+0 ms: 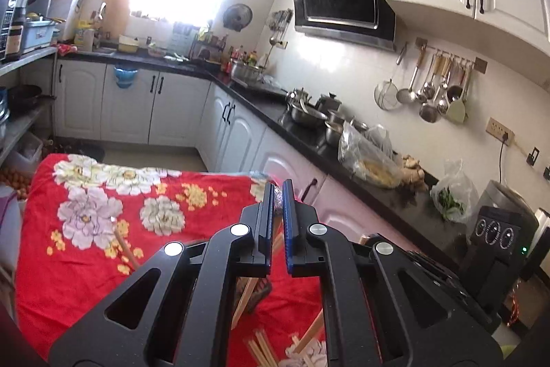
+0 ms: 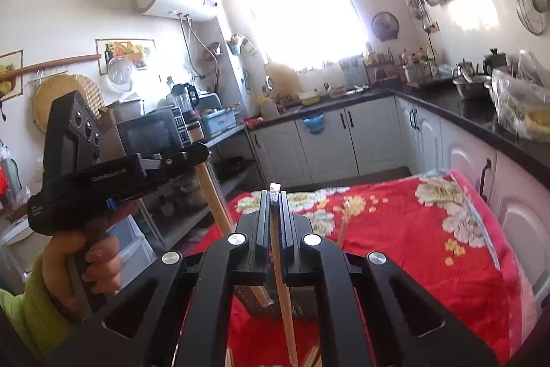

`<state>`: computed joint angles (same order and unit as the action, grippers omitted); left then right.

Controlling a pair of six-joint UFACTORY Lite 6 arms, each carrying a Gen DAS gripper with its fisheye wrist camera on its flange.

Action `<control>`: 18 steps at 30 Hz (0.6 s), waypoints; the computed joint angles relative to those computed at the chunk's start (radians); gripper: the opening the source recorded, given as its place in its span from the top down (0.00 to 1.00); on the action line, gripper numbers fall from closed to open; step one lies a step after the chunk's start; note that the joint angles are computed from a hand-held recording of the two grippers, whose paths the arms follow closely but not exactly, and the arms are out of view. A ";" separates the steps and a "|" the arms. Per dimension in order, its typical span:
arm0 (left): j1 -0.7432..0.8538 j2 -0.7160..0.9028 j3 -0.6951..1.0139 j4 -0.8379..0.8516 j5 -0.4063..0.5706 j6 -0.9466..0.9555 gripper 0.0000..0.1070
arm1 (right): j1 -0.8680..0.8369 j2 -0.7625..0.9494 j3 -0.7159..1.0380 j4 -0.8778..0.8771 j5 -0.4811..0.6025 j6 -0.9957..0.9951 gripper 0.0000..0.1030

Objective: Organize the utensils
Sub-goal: 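Lift the left gripper's chopstick upright toward the caddy while the right gripper carries its own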

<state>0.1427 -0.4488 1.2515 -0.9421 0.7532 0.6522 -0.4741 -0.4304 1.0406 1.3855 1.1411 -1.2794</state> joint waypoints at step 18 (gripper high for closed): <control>-0.017 0.159 0.067 -0.040 -0.121 0.048 0.98 | 0.207 0.178 0.328 0.056 -0.231 0.062 0.95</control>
